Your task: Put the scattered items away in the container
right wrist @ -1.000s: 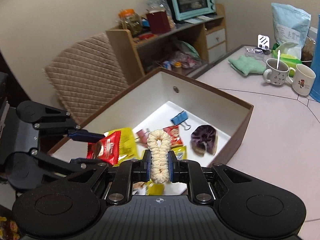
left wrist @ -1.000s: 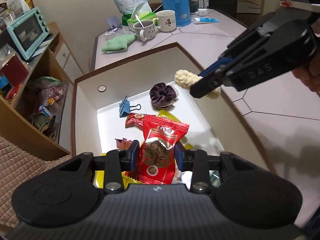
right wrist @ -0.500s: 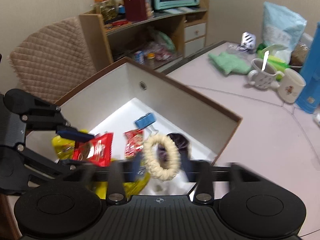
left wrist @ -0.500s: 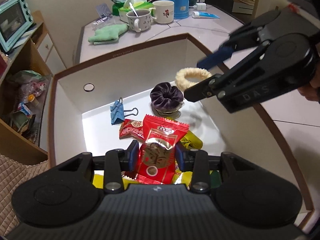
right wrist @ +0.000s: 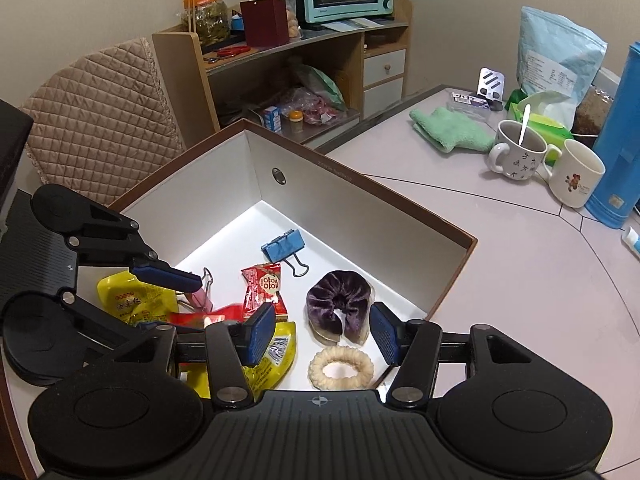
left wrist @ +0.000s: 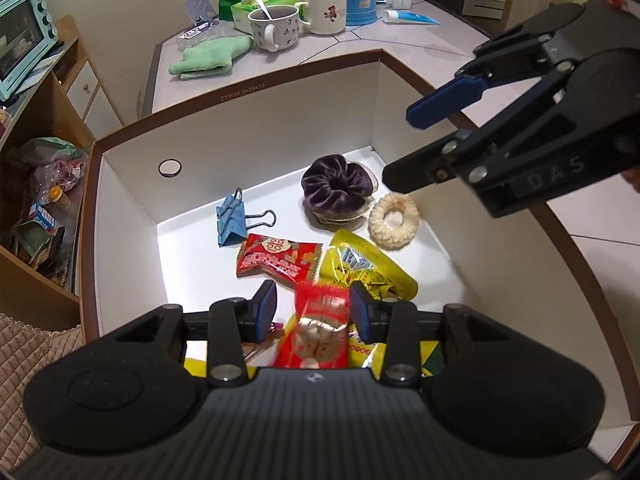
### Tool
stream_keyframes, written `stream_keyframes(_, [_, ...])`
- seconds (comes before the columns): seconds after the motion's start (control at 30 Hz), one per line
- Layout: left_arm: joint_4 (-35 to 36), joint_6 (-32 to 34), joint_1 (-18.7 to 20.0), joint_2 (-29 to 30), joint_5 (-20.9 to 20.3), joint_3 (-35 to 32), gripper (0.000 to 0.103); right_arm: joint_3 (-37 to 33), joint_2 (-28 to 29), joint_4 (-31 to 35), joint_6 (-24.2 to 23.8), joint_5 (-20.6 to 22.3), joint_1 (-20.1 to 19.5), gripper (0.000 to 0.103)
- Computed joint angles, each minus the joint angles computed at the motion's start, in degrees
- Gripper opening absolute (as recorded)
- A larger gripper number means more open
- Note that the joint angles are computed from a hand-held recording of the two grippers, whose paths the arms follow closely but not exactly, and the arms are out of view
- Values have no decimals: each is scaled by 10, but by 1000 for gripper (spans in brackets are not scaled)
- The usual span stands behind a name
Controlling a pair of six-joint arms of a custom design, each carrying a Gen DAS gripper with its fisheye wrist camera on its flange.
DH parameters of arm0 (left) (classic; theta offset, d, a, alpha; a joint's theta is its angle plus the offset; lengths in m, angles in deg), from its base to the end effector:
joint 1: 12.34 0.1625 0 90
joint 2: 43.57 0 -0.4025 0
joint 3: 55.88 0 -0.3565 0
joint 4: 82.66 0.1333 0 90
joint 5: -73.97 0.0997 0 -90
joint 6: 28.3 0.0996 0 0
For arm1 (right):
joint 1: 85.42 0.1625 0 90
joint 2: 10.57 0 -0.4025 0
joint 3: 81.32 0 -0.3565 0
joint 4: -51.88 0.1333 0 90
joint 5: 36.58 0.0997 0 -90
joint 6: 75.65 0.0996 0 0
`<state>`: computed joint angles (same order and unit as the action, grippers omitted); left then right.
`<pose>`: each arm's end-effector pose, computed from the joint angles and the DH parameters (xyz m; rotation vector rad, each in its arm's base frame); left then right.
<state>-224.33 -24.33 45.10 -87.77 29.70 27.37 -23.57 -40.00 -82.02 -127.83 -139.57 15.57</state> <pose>-0.1924 -0.6815 0.1725 0.6387 2.2883 -0.5014 0.2588 -0.7509 0.1244 1.4419 -2.4292 0.2486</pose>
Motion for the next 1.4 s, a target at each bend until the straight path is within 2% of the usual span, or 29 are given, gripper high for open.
stream_keyframes(0.27, [17,-24,-18,-18,15,22,40,29,-32,16,28,7,0,56])
stream_keyframes(0.77, [107,-117,-70,-94,74,93,45,168,-131,-7,75,-22,25,56])
stream_keyframes(1.07, [173,-189,-109,-149,110,139,66,243,-183,-17,149,-65,48,56])
stream_keyframes(1.1, [181,-200,-113,-154,111,143,69,252,-189,-20,157,-68,50,57])
stream_keyframes(1.13, [189,-211,-116,-160,109,147,71,260,-194,-23,165,-71,52,63])
stream_keyframes(1.17, [196,-224,-119,-165,109,151,72,271,-200,-32,172,-74,54,86])
stream_keyframes(1.2, [203,-236,-122,-171,108,156,73,285,-206,-49,174,-76,56,97])
stream_keyframes(1.4, [266,-300,-137,-195,92,166,77,330,-230,-84,198,-88,69,97])
